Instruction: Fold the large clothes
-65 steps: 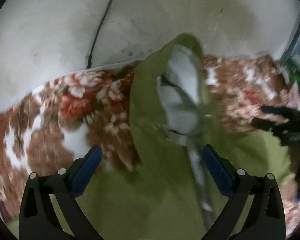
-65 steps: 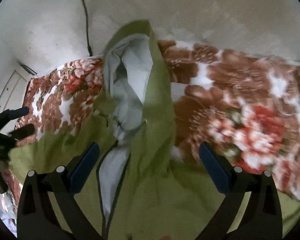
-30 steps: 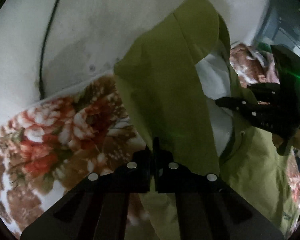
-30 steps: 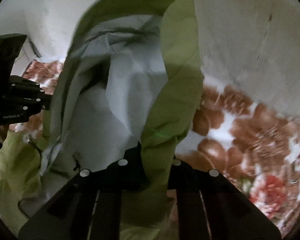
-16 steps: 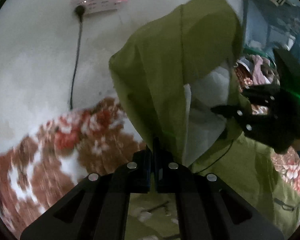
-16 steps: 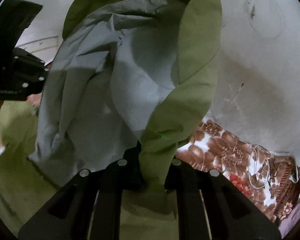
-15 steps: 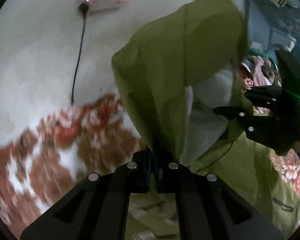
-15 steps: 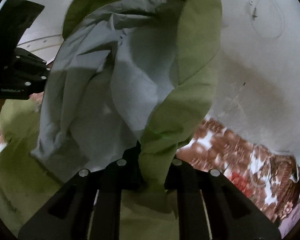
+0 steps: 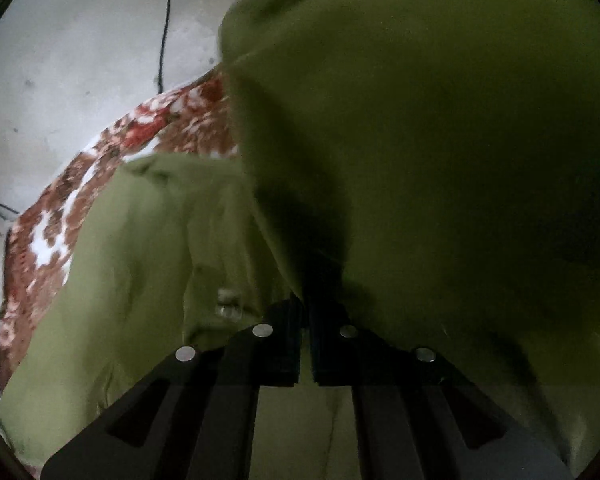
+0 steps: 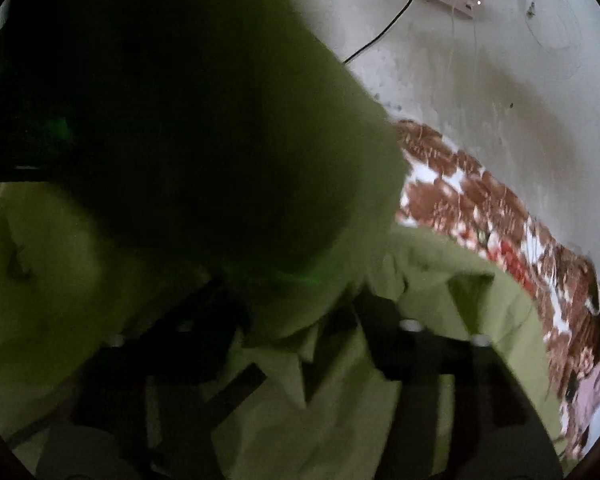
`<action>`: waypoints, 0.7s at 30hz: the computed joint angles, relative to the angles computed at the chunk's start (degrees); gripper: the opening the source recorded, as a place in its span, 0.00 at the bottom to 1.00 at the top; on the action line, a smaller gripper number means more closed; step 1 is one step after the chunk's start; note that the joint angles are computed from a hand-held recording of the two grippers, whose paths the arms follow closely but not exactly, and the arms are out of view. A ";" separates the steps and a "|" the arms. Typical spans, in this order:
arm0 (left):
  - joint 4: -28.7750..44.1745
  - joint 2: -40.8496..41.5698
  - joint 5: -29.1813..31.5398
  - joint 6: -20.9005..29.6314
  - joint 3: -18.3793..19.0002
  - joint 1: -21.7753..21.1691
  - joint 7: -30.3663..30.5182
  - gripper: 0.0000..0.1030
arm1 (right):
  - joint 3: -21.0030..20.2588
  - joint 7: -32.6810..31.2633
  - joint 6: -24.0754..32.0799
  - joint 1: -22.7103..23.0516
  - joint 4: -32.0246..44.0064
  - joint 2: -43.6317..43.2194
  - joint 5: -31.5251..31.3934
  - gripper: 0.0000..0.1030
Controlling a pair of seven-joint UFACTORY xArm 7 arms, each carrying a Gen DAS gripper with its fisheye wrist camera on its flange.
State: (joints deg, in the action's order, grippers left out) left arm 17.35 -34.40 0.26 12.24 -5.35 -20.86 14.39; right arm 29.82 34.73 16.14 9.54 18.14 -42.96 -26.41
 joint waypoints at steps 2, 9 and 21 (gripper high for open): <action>-2.69 -3.82 -0.34 2.06 0.37 -0.42 -0.37 0.36 | -1.87 0.64 2.10 4.27 -2.97 -3.02 2.60 0.76; -8.83 -21.56 -0.16 16.43 1.59 0.62 2.38 0.59 | -8.30 5.02 21.92 18.32 -8.41 -18.24 15.00 0.86; 3.47 -24.06 -12.25 24.81 7.99 0.67 -0.88 0.87 | -8.81 2.61 25.39 10.42 12.79 -3.06 17.06 0.89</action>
